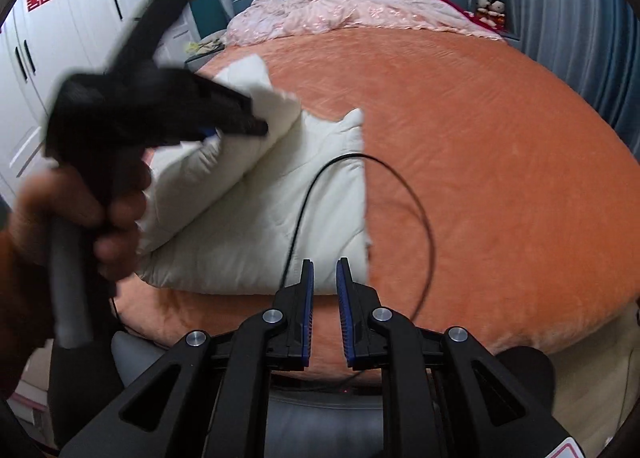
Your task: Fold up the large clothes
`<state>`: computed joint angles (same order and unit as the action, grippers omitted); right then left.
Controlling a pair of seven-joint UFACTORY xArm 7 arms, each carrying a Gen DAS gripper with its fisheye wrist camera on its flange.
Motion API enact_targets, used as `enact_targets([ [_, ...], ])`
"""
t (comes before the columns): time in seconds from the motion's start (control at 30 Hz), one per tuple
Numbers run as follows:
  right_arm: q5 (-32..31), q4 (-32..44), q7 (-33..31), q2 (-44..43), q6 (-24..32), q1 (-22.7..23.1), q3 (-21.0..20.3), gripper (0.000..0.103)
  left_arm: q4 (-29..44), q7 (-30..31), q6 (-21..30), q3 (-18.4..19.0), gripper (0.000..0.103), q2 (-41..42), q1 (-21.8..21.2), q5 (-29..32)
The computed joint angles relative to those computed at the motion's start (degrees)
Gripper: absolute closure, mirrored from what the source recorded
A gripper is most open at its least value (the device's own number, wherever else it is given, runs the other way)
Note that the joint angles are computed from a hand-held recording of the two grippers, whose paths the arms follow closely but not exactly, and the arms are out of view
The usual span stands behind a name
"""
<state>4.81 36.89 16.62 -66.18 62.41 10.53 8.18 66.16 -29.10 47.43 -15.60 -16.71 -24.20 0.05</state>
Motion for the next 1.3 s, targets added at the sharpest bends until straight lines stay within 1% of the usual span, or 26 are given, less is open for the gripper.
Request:
enact_targets([
  [0.03, -0.5, 0.3, 0.0, -0.1, 0.2, -0.4, -0.1, 0.088, 0.5, -0.8, 0.2, -0.8, 0.084, 1.3, 0.0, 0.7],
  [0.13, -0.6, -0.2, 0.0, -1.3, -0.5, -0.8, -0.9, 0.088, 0.6, -2.7, 0.3, -2.4, 0.077, 3.5, -0.6, 4.3],
  [0.17, -0.3, -0.6, 0.0, -1.5, -0.9, -0.8, -1.0, 0.088, 0.4, -3.1, -0.1, -2.6, 0.067, 4.0, -1.0, 4.7],
  [0.2, -0.4, -0.9, -0.2, -1.8, -1.2, -0.9, -1.5, 0.088, 0.0, -2.5, -1.1, -2.0, 0.053, 4.1, -1.6, 3.4],
  [0.27, -0.2, -1.4, -0.9, -2.8, -1.1, -0.7, -2.3, 0.088, -0.5, -2.3, -2.4, -1.1, 0.042, 3.9, -2.3, 1.1],
  [0.33, 0.2, -1.5, -1.4, -2.5, -2.3, -0.6, -2.6, 0.088, 0.0, -3.2, -2.2, -0.2, 0.042, 2.9, -2.3, -1.0],
  [0.37, 0.3, -1.7, -2.1, -2.0, -3.6, -0.5, -3.1, 0.088, -0.9, -2.7, -3.5, 1.0, 0.042, 0.9, -2.5, -3.9],
  [0.43, 0.7, -1.3, -3.3, -0.5, -6.3, -0.2, -3.6, 0.079, -1.8, -2.5, -5.5, 2.7, 0.041, -2.6, -2.2, -7.6],
  [0.47, 1.1, -1.3, -3.8, 0.4, -8.2, 0.0, -3.9, 0.066, -2.0, -2.6, -5.7, 3.5, 0.041, -4.8, -1.4, -8.2],
  [0.5, 1.5, -1.2, -4.3, 1.8, -10.6, 0.2, -4.1, 0.058, -1.2, -3.6, -5.3, 3.5, 0.041, -5.8, 0.0, -7.5],
  [0.53, 2.0, -0.7, -4.9, 3.8, -13.2, 0.5, -4.3, 0.055, -0.4, -5.1, -4.7, 3.1, 0.041, -6.5, 1.8, -6.0],
  [0.57, 2.4, -0.2, -5.4, 5.7, -15.0, 0.8, -4.4, 0.052, 0.2, -6.9, -3.4, 2.7, 0.041, -7.8, 4.1, -3.4],
  [0.67, 3.1, 3.1, -7.8, 14.3, -19.7, 2.4, -4.6, 0.048, 4.4, -11.2, 4.1, 0.5, 0.041, -8.1, 11.3, 6.7],
  [0.73, 2.9, 6.0, -8.9, 20.2, -21.6, 2.8, -4.0, 0.045, 5.1, -13.0, 7.9, -0.1, 0.041, -8.3, 14.4, 11.7],
  [0.77, 3.1, 7.4, -9.6, 23.2, -22.5, 3.2, -4.1, 0.040, 5.0, -13.5, 9.4, 0.2, 0.041, -8.6, 15.3, 12.8],
  [0.83, 3.8, 10.9, -10.1, 28.9, -22.3, 3.8, -4.1, 0.034, 3.3, -13.5, 10.3, 1.9, 0.041, -9.7, 15.7, 12.4],
  [0.93, 5.5, 14.9, -11.3, 35.9, -18.0, 4.7, -4.9, 0.033, -0.6, -13.5, 11.0, 3.4, 0.041, -12.1, 16.1, 11.1],
  [0.97, 5.6, 15.5, -11.2, 37.2, -17.4, 4.4, -4.6, 0.032, -1.4, -13.5, 11.3, 3.5, 0.041, -12.7, 16.2, 10.7],
  [1.03, 6.1, 14.4, -12.1, 37.3, -17.7, 4.3, -4.5, 0.039, -3.3, -13.1, 11.5, 3.8, 0.041, -13.8, 16.0, 9.7],
  [1.1, 6.9, 13.0, -12.8, 35.9, -18.2, 4.4, -4.7, 0.065, -4.4, -11.9, 11.9, 4.3, 0.041, -14.7, 15.9, 8.9],
  [1.17, 7.5, 12.6, -13.3, 34.2, -17.5, 4.4, -4.9, 0.078, -5.0, -11.0, 12.2, 4.3, 0.041, -15.2, 15.6, 7.9],
  [1.3, 3.2, 11.0, -11.6, 29.5, -16.7, 2.3, -2.1, 0.085, -6.0, -9.8, 11.8, 4.1, 0.042, -16.0, 14.7, 6.0],
])
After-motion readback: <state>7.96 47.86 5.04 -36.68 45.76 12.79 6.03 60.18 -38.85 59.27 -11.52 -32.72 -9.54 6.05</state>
